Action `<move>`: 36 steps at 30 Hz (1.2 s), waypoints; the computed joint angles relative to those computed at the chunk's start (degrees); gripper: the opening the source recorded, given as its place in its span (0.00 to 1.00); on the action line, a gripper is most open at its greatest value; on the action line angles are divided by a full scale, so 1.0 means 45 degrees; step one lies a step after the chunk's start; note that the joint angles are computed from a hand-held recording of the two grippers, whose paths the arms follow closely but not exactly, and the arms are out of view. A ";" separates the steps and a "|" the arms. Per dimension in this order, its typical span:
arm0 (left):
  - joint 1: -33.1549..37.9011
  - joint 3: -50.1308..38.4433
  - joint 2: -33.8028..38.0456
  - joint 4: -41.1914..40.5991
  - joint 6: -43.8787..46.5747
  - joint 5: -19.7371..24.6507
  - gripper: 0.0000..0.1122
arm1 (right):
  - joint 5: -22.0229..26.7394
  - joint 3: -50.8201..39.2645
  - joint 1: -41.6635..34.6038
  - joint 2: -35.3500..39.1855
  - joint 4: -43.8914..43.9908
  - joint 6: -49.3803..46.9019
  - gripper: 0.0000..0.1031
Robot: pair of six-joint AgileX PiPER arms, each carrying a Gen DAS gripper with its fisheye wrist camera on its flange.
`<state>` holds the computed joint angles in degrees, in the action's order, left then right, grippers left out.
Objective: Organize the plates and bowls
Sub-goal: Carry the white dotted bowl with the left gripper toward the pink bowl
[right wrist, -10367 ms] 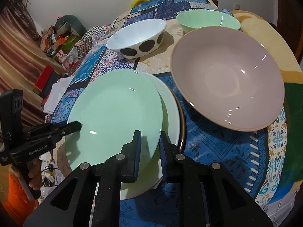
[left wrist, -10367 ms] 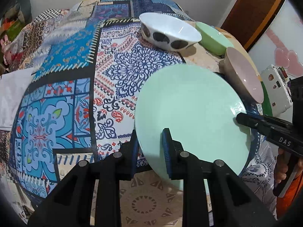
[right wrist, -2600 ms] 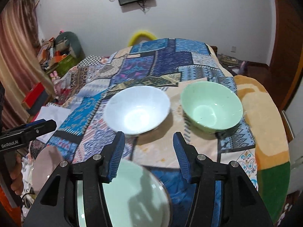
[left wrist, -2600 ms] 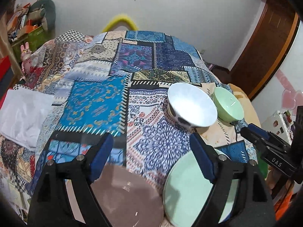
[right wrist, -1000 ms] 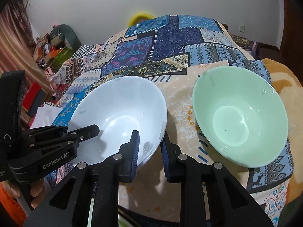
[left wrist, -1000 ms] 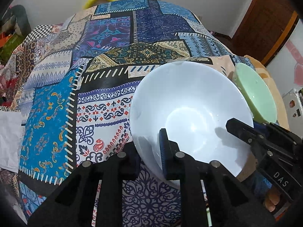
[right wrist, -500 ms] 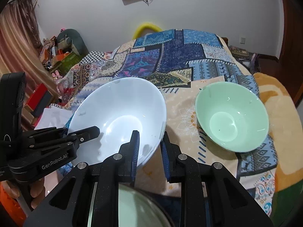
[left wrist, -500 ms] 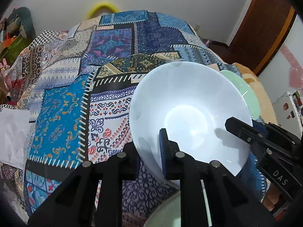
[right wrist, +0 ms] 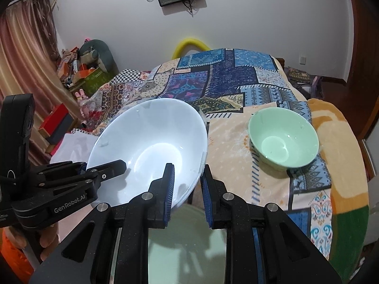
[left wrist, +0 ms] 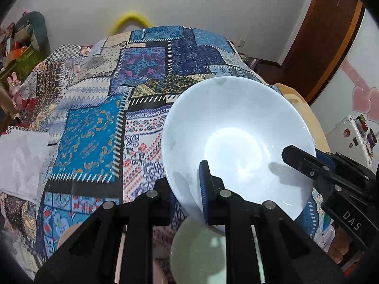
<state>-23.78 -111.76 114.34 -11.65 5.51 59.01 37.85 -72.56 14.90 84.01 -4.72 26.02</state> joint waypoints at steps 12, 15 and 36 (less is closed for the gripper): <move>0.0858 0.3983 -0.3047 -0.0605 0.0641 -0.1058 0.15 | 0.0292 0.0163 0.1951 -0.0388 -0.1570 0.2091 0.20; 0.1219 0.4815 -0.3731 -0.0718 0.0864 -0.1216 0.15 | 0.0193 0.0145 0.2325 -0.0286 -0.1633 0.2317 0.20; 0.4384 0.8033 -0.5574 -0.2025 0.3167 -0.1386 0.15 | -0.0456 -0.0376 0.4404 0.1452 -0.1613 0.3363 0.20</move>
<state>-4.05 -75.62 89.26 -20.76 19.76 52.78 35.80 -74.26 34.71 90.54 -11.98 41.16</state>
